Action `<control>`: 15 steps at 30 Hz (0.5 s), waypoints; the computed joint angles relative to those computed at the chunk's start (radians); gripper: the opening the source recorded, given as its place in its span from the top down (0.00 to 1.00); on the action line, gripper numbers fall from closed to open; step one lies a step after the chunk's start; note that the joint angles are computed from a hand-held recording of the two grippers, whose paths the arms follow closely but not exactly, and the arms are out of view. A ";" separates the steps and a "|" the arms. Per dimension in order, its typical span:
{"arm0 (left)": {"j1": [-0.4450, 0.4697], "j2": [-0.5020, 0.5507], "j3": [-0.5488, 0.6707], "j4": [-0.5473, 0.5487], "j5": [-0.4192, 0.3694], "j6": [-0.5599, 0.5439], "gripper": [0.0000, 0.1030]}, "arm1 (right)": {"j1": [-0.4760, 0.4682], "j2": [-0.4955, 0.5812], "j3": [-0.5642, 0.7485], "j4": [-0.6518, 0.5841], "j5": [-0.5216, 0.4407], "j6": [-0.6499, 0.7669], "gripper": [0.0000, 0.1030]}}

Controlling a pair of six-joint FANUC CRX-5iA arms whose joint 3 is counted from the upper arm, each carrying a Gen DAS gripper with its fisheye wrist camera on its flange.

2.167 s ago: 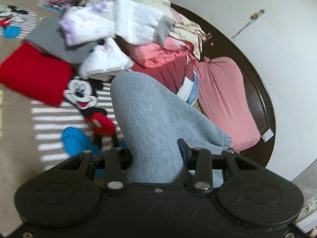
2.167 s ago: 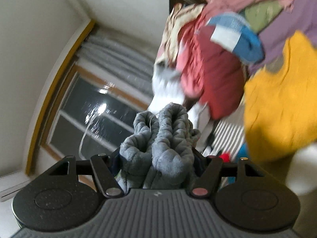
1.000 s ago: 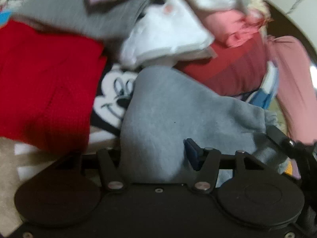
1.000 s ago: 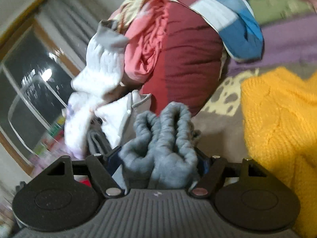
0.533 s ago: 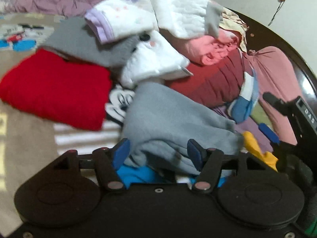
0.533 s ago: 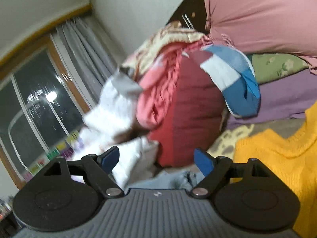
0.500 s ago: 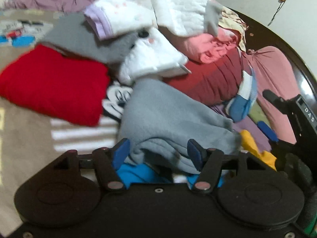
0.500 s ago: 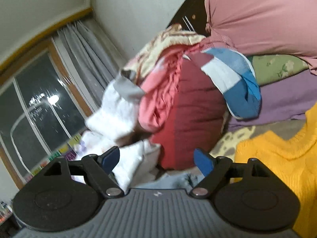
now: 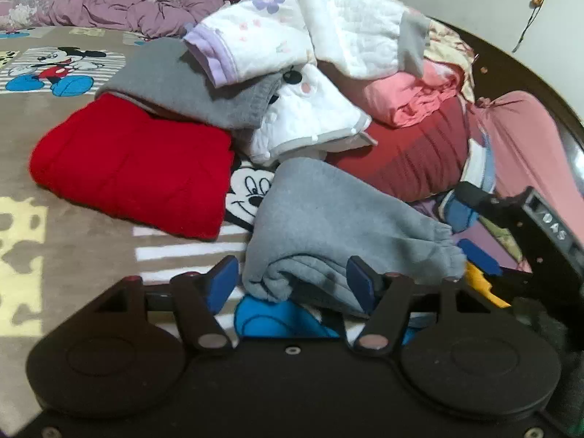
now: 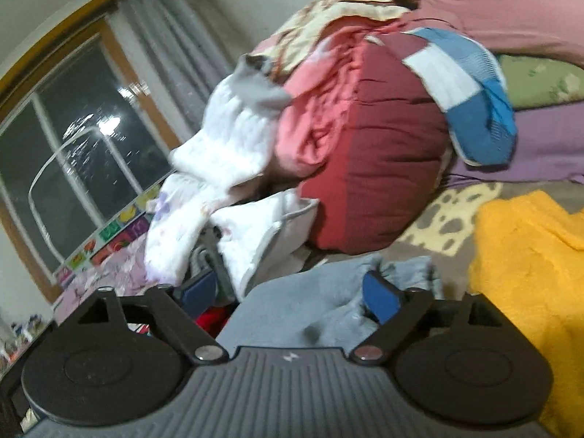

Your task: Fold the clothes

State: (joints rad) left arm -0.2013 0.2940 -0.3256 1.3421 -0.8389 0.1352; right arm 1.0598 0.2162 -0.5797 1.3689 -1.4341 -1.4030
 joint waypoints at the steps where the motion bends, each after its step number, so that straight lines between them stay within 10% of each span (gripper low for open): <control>1: 0.011 -0.007 -0.002 -0.011 -0.005 0.004 0.28 | -0.003 0.002 0.009 0.004 0.010 0.024 0.07; 15: 0.055 -0.155 -0.052 -0.203 0.086 0.001 0.02 | 0.061 0.060 0.257 -0.280 -0.028 0.380 0.00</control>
